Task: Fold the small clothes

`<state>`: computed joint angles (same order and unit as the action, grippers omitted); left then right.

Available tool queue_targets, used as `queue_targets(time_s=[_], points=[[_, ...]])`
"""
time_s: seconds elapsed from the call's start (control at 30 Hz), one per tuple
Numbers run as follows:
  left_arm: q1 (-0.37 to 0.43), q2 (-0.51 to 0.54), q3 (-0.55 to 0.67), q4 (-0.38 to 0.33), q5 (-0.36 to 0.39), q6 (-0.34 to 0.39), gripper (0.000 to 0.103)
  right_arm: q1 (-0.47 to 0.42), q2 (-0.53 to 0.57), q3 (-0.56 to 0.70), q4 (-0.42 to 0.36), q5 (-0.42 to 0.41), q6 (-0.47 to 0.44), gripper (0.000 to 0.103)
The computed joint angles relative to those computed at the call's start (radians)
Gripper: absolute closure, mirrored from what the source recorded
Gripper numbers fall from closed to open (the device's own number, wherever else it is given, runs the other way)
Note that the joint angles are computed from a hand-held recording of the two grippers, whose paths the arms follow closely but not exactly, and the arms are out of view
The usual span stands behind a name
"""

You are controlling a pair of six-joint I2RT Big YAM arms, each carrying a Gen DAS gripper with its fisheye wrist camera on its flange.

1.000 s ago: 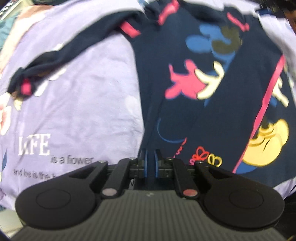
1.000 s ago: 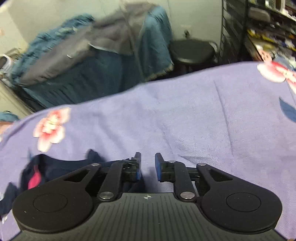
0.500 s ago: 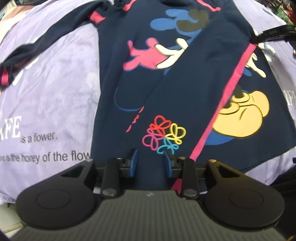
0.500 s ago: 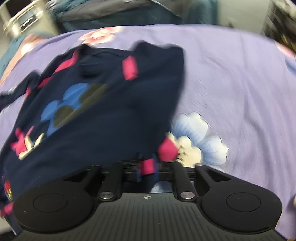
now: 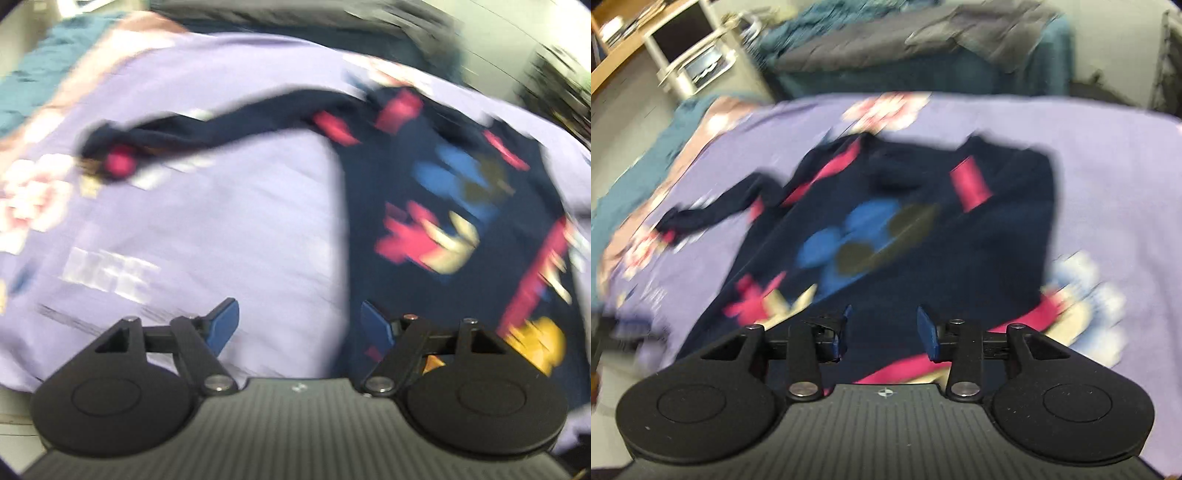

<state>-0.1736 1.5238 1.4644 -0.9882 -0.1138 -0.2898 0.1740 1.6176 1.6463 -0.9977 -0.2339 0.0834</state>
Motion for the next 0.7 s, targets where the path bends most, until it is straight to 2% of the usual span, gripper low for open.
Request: queue_targets(time_s=[0.07, 0.17, 0.23, 0.33, 0.4, 0.47, 0.57, 0.6, 0.63, 0.67, 0.7], points=[[0.062, 0.019, 0.025, 0.013, -0.051, 0.012, 0.031, 0.024, 0.000, -0.012, -0.025, -0.022, 0.039, 0.035], [0.171, 0.047, 0.058, 0.086, -0.082, 0.066, 0.031, 0.058, -0.025, -0.040, -0.036, -0.027, 0.097, 0.035], [0.249, 0.091, 0.117, 0.094, -0.058, 0.089, 0.031, 0.073, -0.047, -0.054, -0.038, -0.022, 0.131, 0.035], [0.340, 0.168, 0.214, 0.098, -0.027, 0.074, 0.034, 0.094, -0.058, -0.043, -0.052, 0.009, 0.177, 0.035], [0.381, 0.240, 0.310, 0.072, -0.005, 0.014, 0.036, 0.110, -0.059, -0.035, -0.051, 0.044, 0.210, 0.035], [0.413, 0.330, 0.426, 0.005, 0.048, -0.022, 0.036, 0.129, -0.066, -0.037, -0.043, 0.075, 0.256, 0.034], [0.415, 0.452, 0.569, -0.103, 0.007, -0.007, 0.037, 0.155, -0.066, -0.029, -0.040, 0.111, 0.326, 0.035], [0.413, 0.482, 0.602, -0.145, 0.013, -0.016, 0.047, 0.165, -0.069, -0.029, -0.038, 0.122, 0.346, 0.035], [0.414, 0.514, 0.637, -0.183, 0.054, -0.030, 0.071, 0.174, -0.071, -0.029, -0.036, 0.132, 0.365, 0.035], [0.417, 0.527, 0.645, -0.192, 0.100, -0.042, 0.080, 0.184, -0.074, -0.029, -0.035, 0.142, 0.381, 0.035], [0.414, 0.522, 0.632, -0.171, 0.110, -0.053, 0.088, 0.192, -0.076, -0.030, -0.033, 0.149, 0.395, 0.035]])
